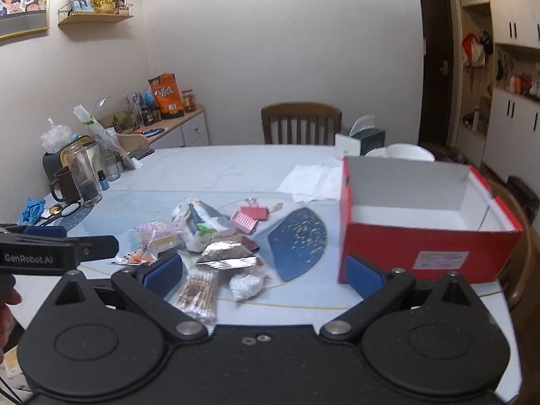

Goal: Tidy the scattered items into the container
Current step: 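Close the left tool on the light-blue carton while the right tool grasps the gold foil packet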

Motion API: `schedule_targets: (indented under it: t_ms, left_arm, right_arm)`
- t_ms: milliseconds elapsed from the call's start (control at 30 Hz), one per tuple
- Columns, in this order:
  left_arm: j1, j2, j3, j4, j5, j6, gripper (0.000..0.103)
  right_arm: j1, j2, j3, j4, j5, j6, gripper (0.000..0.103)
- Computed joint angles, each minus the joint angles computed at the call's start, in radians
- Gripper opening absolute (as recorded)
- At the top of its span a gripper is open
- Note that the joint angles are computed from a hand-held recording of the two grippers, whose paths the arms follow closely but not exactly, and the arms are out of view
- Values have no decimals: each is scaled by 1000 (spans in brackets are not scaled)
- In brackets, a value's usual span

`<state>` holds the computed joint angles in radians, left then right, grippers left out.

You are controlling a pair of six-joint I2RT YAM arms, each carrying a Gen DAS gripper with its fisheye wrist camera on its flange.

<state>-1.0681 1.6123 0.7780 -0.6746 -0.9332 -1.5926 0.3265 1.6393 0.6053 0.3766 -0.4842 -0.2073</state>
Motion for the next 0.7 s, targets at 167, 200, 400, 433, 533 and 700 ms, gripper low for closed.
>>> schedule_targets:
  t_ms: [167, 200, 400, 433, 533, 700]
  left_arm:
    - [65, -56, -99, 124, 27, 111, 103]
    - [80, -65, -121, 160, 36, 141, 103]
    - [161, -47, -232, 412, 111, 341, 103]
    - [172, -31, -243, 450, 125, 369, 103]
    - [204, 16, -275, 567, 175, 444, 102]
    - [255, 120, -290, 740, 233, 557, 102]
  right_arm:
    - [61, 71, 32, 39, 83, 15, 102]
    - [70, 89, 41, 45, 95, 19, 102]
    - [124, 205, 113, 47, 161, 29, 101]
    - [135, 224, 124, 51, 176, 33, 100]
    - [158, 281, 163, 52, 216, 38, 99]
    - [183, 385, 263, 4, 256, 43, 93]
